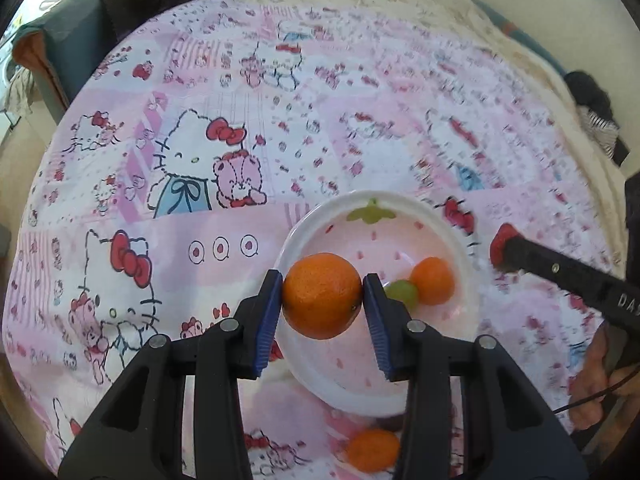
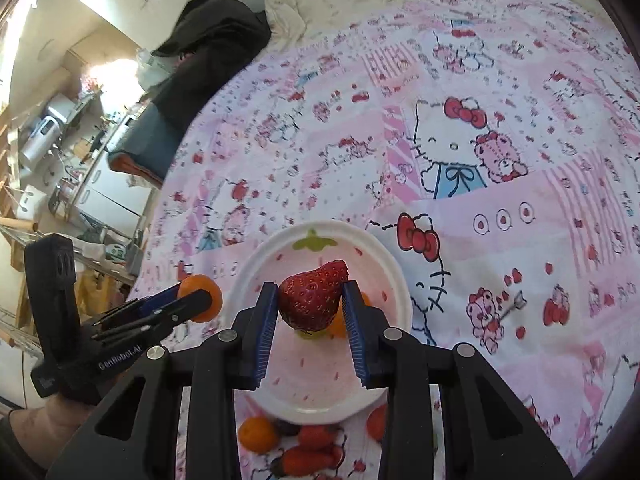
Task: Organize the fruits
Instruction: 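Carry the orange and strawberry over the white plate and release both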
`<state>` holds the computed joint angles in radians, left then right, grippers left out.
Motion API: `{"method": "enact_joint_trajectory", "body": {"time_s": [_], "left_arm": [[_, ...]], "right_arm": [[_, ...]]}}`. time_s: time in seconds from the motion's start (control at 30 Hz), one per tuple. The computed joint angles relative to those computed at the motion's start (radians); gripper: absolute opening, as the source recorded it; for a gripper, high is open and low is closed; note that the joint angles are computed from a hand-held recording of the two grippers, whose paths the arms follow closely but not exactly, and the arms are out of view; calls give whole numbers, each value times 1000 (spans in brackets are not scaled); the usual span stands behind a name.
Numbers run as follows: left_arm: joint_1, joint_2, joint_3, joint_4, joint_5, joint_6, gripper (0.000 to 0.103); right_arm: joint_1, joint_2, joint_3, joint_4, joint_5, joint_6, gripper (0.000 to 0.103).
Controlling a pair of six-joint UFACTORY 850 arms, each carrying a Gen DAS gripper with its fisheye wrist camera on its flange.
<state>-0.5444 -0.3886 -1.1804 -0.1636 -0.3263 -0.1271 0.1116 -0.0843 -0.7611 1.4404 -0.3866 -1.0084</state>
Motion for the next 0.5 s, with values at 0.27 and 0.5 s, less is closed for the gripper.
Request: {"method": "enact_joint_trajectory", "body": {"time_s": [0.27, 0.5], "left_arm": [[-1, -76, -58, -53, -34, 55, 37], [-7, -110, -69, -24, -47, 44, 38]], "right_arm": [[10, -104, -57, -51, 0, 49, 35], [20, -141, -75, -116, -7, 128, 35]]}}
